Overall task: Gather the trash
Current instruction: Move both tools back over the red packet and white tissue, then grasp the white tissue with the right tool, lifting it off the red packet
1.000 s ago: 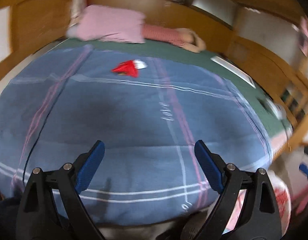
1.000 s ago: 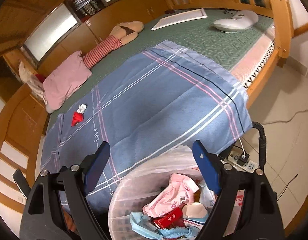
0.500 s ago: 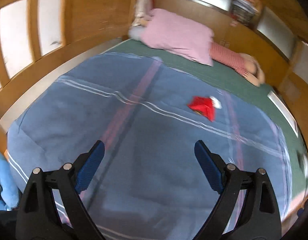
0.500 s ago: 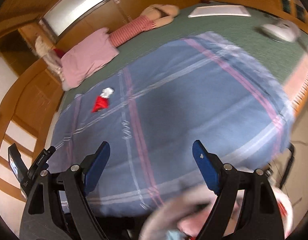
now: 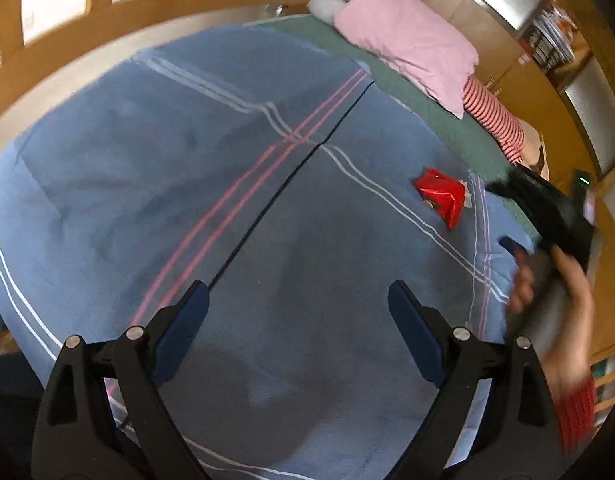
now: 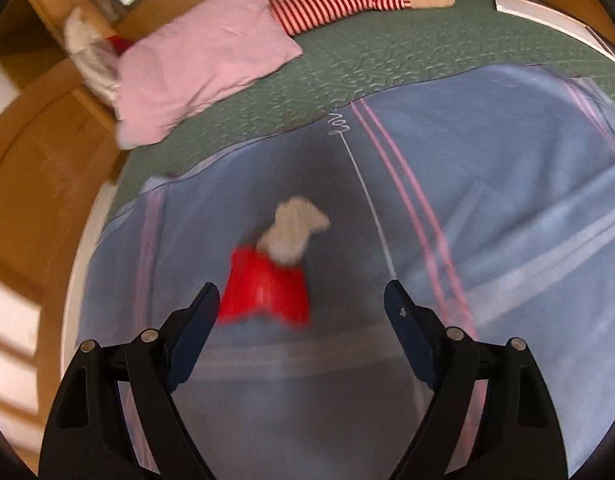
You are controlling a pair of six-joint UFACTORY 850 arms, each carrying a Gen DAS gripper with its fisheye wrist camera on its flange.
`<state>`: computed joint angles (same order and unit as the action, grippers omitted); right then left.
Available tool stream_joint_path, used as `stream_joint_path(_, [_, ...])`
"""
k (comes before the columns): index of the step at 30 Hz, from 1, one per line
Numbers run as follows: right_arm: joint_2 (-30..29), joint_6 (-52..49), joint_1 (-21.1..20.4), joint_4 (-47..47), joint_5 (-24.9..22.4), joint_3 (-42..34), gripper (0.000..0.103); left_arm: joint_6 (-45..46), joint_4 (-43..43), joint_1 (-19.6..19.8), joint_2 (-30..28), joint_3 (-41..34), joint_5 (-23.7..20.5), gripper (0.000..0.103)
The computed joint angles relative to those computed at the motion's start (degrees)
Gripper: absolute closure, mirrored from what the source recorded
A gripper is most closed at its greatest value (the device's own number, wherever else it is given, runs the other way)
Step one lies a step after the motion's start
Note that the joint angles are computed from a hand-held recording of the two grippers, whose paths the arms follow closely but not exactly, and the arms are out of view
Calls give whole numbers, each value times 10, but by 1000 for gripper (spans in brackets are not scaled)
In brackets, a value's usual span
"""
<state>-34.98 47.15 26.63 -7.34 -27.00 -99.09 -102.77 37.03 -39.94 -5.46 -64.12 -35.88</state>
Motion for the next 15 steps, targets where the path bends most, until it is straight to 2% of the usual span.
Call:
stream_joint_path(3, [-82, 13, 14, -85, -66, -115, 20, -11, -20, 9, -3, 1, 9, 12])
stream_joint_path(5, [-121, -35, 14, -62, -99, -167, 21, -13, -20, 8, -4, -1, 11, 12])
stream_joint_path(6, [-129, -64, 13, -37, -107, -175, 26, -15, -18, 7, -5, -2, 8, 12])
stream_joint_path(7, [-130, -95, 12, -7, -104, -170, 47, -17, -17, 7, -6, -4, 2, 12])
stream_joint_path(8, [-128, -116, 16, 7, -106, -160, 56, -22, -16, 7, -4, -2, -2, 12])
stream_joint_path(9, [-118, -120, 19, -3, -94, -145, 60, -40, -13, 8, 0, 3, -4, 12])
stream_joint_path(10, [-102, -149, 21, 11, -79, -119, 69, -55, -10, 9, 6, 10, -4, 12])
stream_joint_path(12, [-65, -216, 22, 77, -57, -66, 76, -98, -5, 11, 18, 26, -3, 12])
stream_joint_path(15, [8, -358, 28, 206, -44, 39, 78, -131, -5, 13, 31, 43, -7, 12])
